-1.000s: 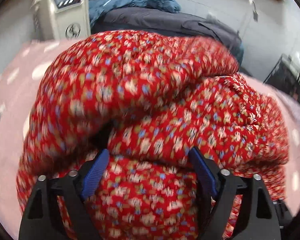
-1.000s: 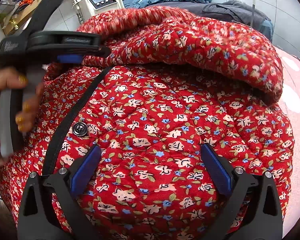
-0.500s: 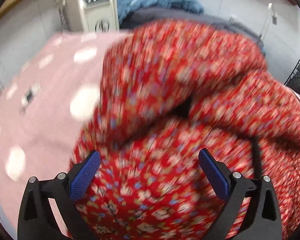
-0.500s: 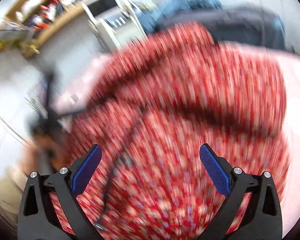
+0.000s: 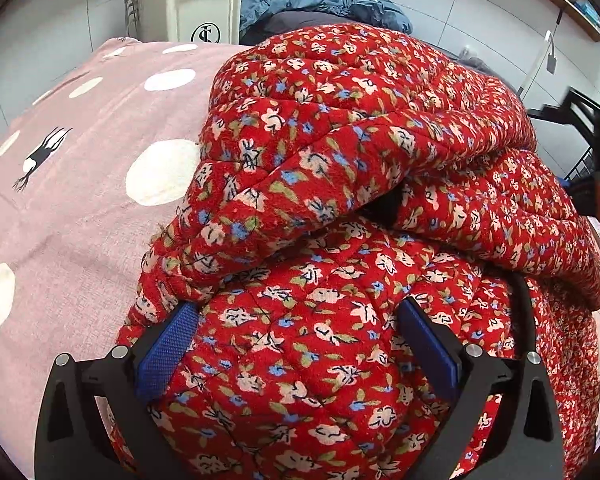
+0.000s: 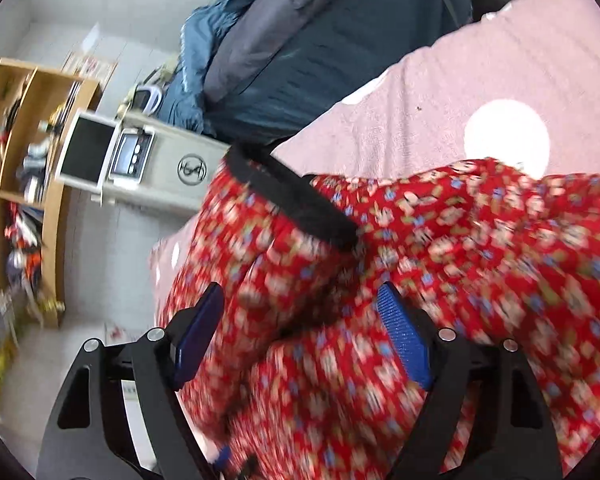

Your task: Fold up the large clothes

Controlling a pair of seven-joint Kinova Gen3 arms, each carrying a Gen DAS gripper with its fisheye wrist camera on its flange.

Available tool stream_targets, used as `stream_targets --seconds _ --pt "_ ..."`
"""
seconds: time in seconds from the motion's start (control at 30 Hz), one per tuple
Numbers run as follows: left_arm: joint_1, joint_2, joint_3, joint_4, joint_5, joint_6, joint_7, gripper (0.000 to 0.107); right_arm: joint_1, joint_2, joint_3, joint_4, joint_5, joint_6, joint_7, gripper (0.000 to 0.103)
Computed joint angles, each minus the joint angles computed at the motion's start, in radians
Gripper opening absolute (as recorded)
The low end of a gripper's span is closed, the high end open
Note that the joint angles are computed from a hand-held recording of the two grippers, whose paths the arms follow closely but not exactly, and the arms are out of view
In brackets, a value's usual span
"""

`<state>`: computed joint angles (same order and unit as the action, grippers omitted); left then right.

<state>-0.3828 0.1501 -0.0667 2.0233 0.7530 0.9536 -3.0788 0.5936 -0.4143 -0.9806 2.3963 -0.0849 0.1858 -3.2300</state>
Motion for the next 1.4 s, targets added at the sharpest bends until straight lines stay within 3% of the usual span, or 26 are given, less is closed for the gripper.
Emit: stream_targets --seconds 0.03,0.1,0.17,0.23,0.37,0.5,0.6,0.73,0.87,0.9,0.97,1.07,1.17,1.23,1.3,1.4 --pt "0.004 -0.004 0.002 0.004 0.001 -0.008 0.001 0.097 0.036 0.014 -0.024 -0.007 0.009 -0.006 0.001 0.079" --pt "0.009 -0.012 0.003 0.010 0.003 -0.012 0.002 0.097 0.101 0.019 -0.070 -0.018 0.019 -0.031 0.004 0.065" --pt "0.008 -0.004 0.001 0.006 0.009 -0.005 -0.001 0.097 0.104 -0.005 -0.057 -0.021 0.018 -0.035 0.022 0.036" --pt "0.005 -0.014 -0.001 0.022 0.015 -0.006 -0.010 0.097 0.086 -0.055 -0.028 -0.049 -0.023 -0.002 0.085 0.022" --pt "0.007 -0.011 -0.003 0.028 0.020 -0.015 -0.019 0.097 0.001 -0.179 0.043 -0.158 0.004 0.160 0.181 0.018" --pt "0.008 -0.006 -0.002 0.025 0.021 -0.015 -0.017 0.097 -0.044 -0.338 0.006 -0.242 0.046 0.323 0.211 0.017" --pt "0.008 -0.006 -0.001 0.027 0.022 -0.018 -0.018 0.097 -0.052 -0.456 -0.027 -0.243 -0.059 0.445 0.243 0.017" --pt "0.011 -0.006 0.001 0.030 0.021 -0.026 -0.017 0.097 -0.064 -0.419 -0.081 -0.196 -0.222 0.590 0.235 0.017" --pt "0.014 -0.007 0.002 0.034 0.023 -0.031 -0.018 0.097 0.031 -0.472 -0.135 -0.189 -0.353 0.643 0.382 0.018" --pt "0.014 -0.007 0.002 0.035 0.023 -0.032 -0.018 0.097 0.055 -0.489 -0.136 -0.218 -0.356 0.683 0.406 0.020" --pt "0.015 -0.008 0.002 0.036 0.024 -0.034 -0.019 0.097 0.078 -0.499 -0.134 -0.277 -0.349 0.765 0.403 0.036" --pt "0.016 -0.009 0.003 0.040 0.027 -0.038 -0.022 0.097 0.080 -0.533 -0.161 -0.382 -0.243 0.887 0.307 0.048" --pt "0.017 -0.010 0.003 0.045 0.030 -0.044 -0.026 0.097 0.088 -0.618 -0.181 -0.489 -0.135 0.994 0.317 0.061" --pt "0.019 -0.012 0.003 0.049 0.032 -0.048 -0.029 0.097 0.125 -0.598 -0.220 -0.536 -0.089 0.999 0.394 0.067" --pt "0.020 -0.014 0.003 0.051 0.033 -0.048 -0.029 0.097 0.157 -0.539 -0.250 -0.536 -0.085 0.938 0.475 0.070" --pt "0.021 -0.015 0.002 0.047 0.031 -0.043 -0.026 0.097 0.250 -0.487 -0.292 -0.511 -0.143 0.841 0.597 0.072"
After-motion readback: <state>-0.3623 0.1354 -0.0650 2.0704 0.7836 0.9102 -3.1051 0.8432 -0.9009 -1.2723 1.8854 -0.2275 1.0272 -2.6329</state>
